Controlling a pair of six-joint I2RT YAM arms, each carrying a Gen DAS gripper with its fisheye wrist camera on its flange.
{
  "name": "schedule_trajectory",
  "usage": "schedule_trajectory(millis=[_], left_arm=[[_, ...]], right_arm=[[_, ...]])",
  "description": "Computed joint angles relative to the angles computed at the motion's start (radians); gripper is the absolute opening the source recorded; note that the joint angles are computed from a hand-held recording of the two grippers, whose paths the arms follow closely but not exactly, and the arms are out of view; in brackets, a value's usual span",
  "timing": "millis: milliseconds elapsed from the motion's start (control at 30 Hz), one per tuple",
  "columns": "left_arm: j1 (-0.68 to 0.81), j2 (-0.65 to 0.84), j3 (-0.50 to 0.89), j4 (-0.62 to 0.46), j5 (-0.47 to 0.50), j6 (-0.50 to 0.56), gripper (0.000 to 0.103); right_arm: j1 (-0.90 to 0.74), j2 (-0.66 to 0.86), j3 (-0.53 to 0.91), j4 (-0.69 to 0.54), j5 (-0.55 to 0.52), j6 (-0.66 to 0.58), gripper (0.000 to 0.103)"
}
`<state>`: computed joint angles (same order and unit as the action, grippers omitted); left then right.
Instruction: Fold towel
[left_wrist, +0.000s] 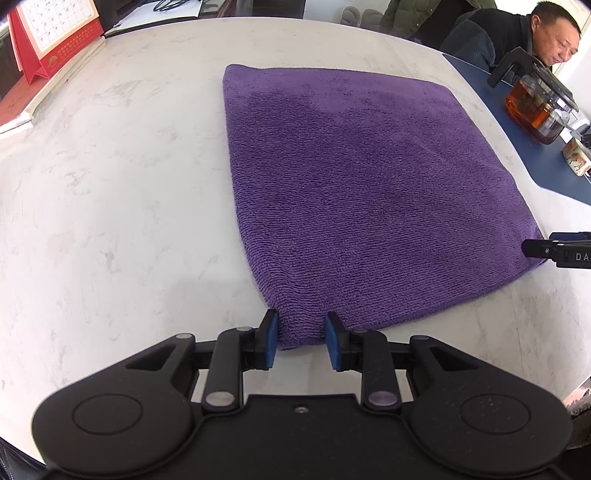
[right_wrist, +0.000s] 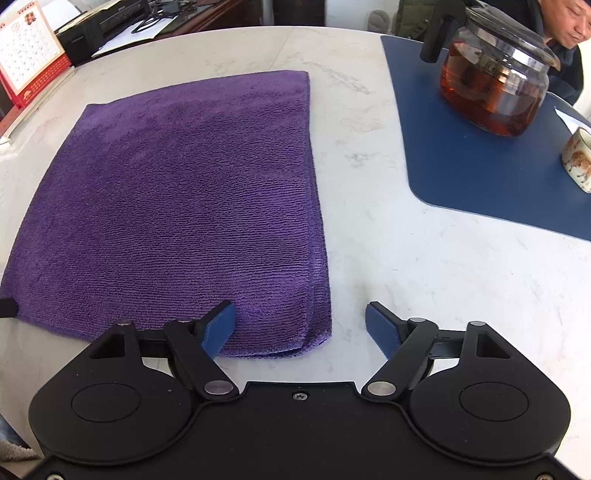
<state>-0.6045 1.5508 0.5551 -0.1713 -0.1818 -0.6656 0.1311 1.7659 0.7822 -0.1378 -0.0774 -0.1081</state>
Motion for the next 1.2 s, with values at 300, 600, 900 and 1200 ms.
schedule_trajectory(millis=[300, 600, 900, 1200], left_arm=[[0.0, -0.013, -0.023, 0.033, 0.0, -0.001, 0.025], [0.0, -0.037, -0.069, 0.095, -0.003, 0.001, 0.026], [0.054, -0.061, -0.116, 0.163, 0.047, -0.002, 0.011], [0.134, -0.139, -0.146, 0.183, 0.128, 0.016, 0.01]], right_arm=[[0.0, 0.004, 0.039, -0.068, -0.016, -0.038, 0.059], [-0.029, 0.008, 0.067, -0.119, -0.054, -0.079, 0.022], [-0.062, 0.032, 0.091, -0.138, -0.119, -0.084, 0.006], [-0.118, 0.002, 0.079, -0.145, -0.218, -0.031, 0.005]])
